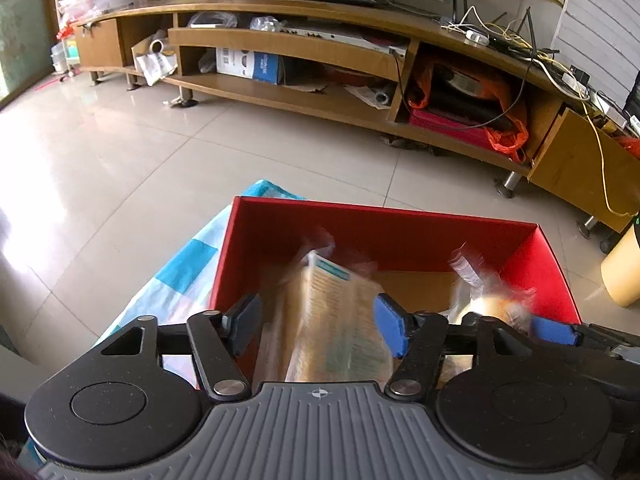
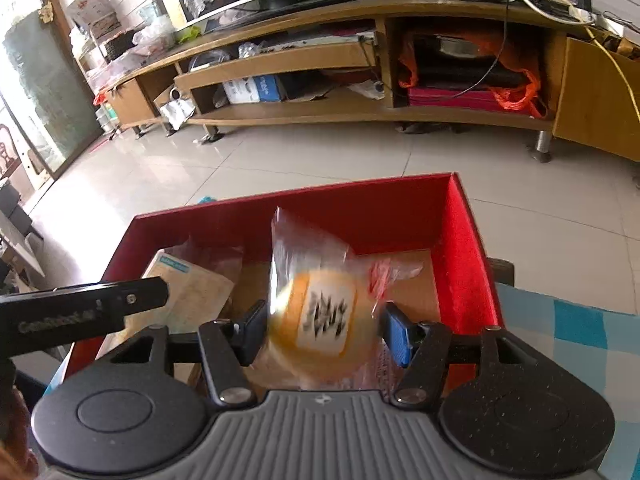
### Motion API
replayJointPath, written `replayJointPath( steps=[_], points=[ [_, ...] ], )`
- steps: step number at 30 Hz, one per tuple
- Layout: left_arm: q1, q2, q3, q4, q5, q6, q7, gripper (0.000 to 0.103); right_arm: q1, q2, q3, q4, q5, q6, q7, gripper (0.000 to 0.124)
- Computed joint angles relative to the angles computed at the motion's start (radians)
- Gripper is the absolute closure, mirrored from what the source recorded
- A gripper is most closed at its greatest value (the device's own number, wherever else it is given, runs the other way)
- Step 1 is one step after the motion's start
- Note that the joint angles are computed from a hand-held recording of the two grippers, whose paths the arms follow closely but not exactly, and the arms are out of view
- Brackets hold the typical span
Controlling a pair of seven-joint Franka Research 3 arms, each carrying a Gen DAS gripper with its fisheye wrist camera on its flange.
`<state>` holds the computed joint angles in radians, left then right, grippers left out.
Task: Organize snacks
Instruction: 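Open both tools to drop the bread bag and bun into the box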
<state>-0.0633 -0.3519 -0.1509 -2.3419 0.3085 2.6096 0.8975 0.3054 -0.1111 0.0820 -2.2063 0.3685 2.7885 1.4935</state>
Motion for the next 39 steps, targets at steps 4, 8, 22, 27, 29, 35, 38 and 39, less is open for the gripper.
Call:
replayJointPath(
  steps=[4, 8, 22, 27, 29, 35, 38, 39],
  points=[
    [-0.002, -0.002, 0.003, 0.002, -0.011, -0.004, -0.001, 0.030, 0.001, -0.007, -0.002, -0.002, 0.012, 0.011, -0.011, 0.063],
    [-0.004, -0.010, 0.003, 0.001, -0.009, -0.001, 0.006, 0.027, -0.003, -0.012, 0.002, -0.002, -0.008, 0.011, 0.008, 0.063],
    [-0.014, -0.142, 0.020, -0.074, -0.029, -0.015, 0.044, 0.023, 0.004, -0.117, 0.016, -0.041, -0.073, -0.017, 0.018, 0.062],
    [-0.030, -0.220, 0.046, -0.127, -0.076, -0.035, 0.079, 0.022, 0.028, -0.164, 0.021, -0.058, -0.060, -0.047, -0.017, 0.062],
    [-0.027, -0.247, 0.044, -0.143, -0.079, -0.046, 0.082, 0.022, 0.033, -0.187, 0.028, -0.071, -0.065, -0.054, -0.024, 0.062],
    [-0.032, -0.324, 0.052, -0.188, -0.099, -0.060, 0.098, 0.022, 0.050, -0.244, 0.041, -0.112, -0.060, -0.074, -0.021, 0.062],
    [-0.040, -0.362, 0.052, -0.211, -0.105, -0.074, 0.108, 0.021, 0.060, -0.273, 0.047, -0.136, -0.060, -0.087, -0.022, 0.062],
    [-0.042, -0.375, 0.054, -0.220, -0.105, -0.079, 0.113, 0.021, 0.064, -0.282, 0.048, -0.143, -0.058, -0.092, -0.023, 0.062]
  ],
)
